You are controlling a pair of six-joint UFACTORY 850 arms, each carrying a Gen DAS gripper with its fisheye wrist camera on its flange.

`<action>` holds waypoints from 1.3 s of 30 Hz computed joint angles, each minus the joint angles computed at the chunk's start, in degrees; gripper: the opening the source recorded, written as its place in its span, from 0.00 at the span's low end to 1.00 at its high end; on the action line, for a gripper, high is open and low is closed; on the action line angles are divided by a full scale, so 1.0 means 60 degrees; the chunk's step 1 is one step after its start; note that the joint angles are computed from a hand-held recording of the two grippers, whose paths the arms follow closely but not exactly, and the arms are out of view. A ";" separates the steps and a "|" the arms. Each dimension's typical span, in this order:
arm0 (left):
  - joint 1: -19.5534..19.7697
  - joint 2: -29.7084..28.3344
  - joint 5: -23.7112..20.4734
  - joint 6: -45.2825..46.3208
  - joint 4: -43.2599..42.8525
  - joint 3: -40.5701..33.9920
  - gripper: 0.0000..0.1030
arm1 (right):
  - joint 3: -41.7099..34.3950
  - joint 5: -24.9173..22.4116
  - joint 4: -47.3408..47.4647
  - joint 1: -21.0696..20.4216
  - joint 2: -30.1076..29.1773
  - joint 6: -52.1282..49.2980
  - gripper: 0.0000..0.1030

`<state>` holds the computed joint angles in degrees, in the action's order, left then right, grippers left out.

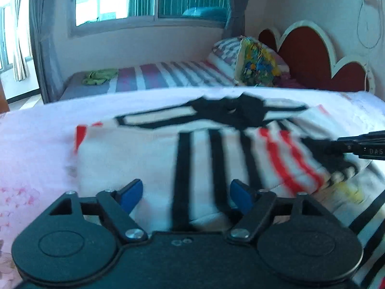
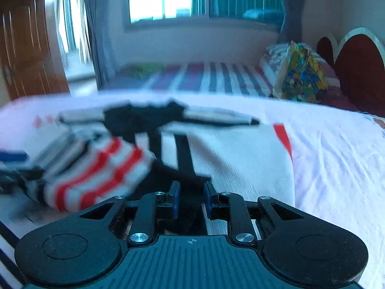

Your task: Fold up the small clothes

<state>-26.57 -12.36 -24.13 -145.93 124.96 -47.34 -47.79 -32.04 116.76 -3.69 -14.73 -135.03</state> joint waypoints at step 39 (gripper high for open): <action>-0.2077 -0.1715 -0.1830 0.3866 -0.5323 -0.2185 0.98 | 0.0029 -0.2205 -0.3742 -0.1157 -0.0012 0.2121 0.09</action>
<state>-39.03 -22.65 -35.10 -122.74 93.02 -60.45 -47.61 -45.26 94.31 -10.63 -14.80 -122.30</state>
